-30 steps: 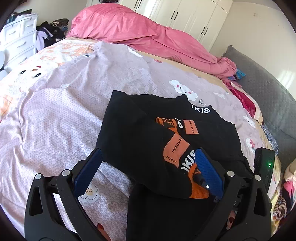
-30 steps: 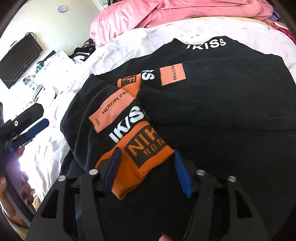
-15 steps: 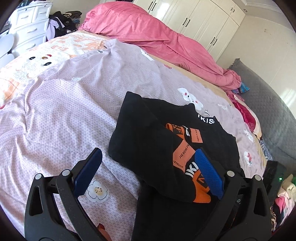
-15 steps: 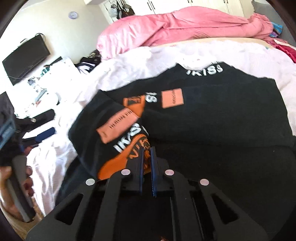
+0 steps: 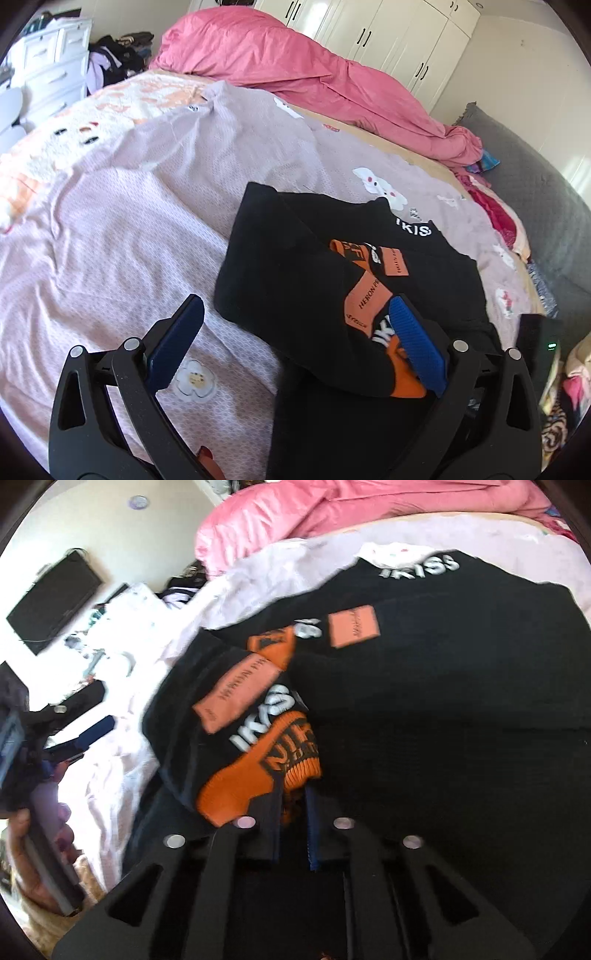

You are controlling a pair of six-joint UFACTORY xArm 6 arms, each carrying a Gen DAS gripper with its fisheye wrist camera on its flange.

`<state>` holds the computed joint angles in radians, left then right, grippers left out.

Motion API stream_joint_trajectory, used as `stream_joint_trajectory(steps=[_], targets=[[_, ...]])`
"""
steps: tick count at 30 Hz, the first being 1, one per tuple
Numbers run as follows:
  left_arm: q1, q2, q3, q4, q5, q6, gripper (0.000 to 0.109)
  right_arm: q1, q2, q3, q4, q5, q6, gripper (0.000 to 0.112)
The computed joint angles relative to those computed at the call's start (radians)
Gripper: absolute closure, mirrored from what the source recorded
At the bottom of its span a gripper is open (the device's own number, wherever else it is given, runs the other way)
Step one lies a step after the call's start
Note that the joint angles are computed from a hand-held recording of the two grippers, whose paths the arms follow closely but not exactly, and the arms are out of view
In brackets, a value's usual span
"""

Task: Fold small clothes
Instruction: 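Grasp the folded orange cuff with the right tool and lift it, then lower the orange cuff onto the shirt body and open the right tool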

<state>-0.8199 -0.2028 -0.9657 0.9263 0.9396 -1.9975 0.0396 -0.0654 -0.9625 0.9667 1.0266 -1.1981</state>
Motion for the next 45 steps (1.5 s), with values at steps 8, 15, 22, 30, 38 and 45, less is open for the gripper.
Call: stream_joint_trajectory(steps=[8, 15, 22, 30, 38, 45], targets=[[-0.009, -0.012, -0.015, -0.009, 0.056, 0.011, 0.015, -0.04, -0.034, -0.081, 0.127, -0.019, -0.107, 0.103], [-0.001, -0.012, -0.007, -0.025, 0.026, 0.012, 0.015, -0.08, 0.052, -0.207, 0.161, -0.068, -0.106, 0.103], [0.006, 0.031, -0.041, -0.055, 0.002, 0.061, 0.015, -0.116, 0.139, -0.291, 0.179, -0.145, -0.102, 0.103], [0.014, 0.079, -0.081, -0.09, -0.019, 0.132, 0.015, -0.143, 0.205, -0.329, 0.199, -0.19, -0.107, 0.103], [0.01, 0.146, -0.146, -0.119, -0.028, 0.199, 0.015, -0.165, 0.236, -0.346, 0.193, -0.199, -0.094, 0.103], [0.02, 0.203, -0.2, -0.142, -0.061, 0.254, 0.015, -0.157, 0.248, -0.346, 0.143, -0.24, -0.066, 0.103]])
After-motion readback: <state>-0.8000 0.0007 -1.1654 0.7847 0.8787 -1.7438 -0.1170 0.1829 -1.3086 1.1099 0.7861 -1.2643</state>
